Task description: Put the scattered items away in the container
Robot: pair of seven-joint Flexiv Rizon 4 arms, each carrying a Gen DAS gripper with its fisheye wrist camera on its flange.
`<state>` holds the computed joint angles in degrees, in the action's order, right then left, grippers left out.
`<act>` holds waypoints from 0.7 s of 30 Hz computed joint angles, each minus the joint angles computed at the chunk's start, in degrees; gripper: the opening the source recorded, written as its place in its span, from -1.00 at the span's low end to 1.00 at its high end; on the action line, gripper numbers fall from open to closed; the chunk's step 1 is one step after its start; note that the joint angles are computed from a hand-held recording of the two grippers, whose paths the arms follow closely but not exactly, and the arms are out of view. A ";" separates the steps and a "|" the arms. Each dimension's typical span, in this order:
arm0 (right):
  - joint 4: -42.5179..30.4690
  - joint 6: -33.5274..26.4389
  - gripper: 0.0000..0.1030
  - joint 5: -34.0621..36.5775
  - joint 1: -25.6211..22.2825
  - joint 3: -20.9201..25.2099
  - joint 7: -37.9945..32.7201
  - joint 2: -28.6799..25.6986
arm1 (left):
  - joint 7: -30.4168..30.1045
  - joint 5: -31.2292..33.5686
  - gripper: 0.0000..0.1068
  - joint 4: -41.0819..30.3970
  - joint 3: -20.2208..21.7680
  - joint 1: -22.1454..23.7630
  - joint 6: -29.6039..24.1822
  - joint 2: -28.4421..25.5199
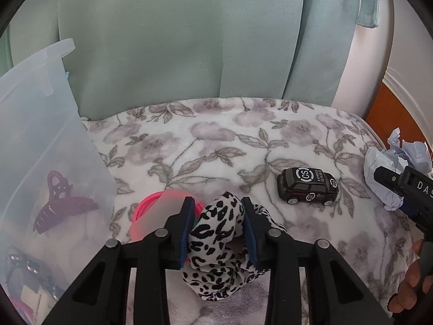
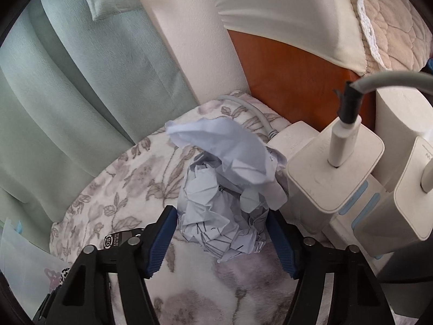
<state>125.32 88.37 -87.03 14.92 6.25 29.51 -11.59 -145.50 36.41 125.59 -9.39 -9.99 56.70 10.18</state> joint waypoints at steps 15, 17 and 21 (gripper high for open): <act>0.99 1.24 0.30 -2.85 -1.12 0.94 2.72 2.04 | 1.09 -2.98 -0.71 1.67 0.01 0.27 0.96 1.82; 1.34 1.34 0.30 -2.40 -1.33 1.29 2.33 2.60 | 1.17 -3.34 -0.72 1.86 -0.23 0.32 0.88 2.31; 2.39 1.25 0.30 -0.26 -1.11 1.71 0.56 4.03 | 1.20 -3.79 -0.73 2.10 -0.79 0.55 0.73 3.42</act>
<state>127.71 89.62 -87.29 13.81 7.96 30.07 -7.56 -144.31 32.62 127.69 -10.18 -9.44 57.43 13.60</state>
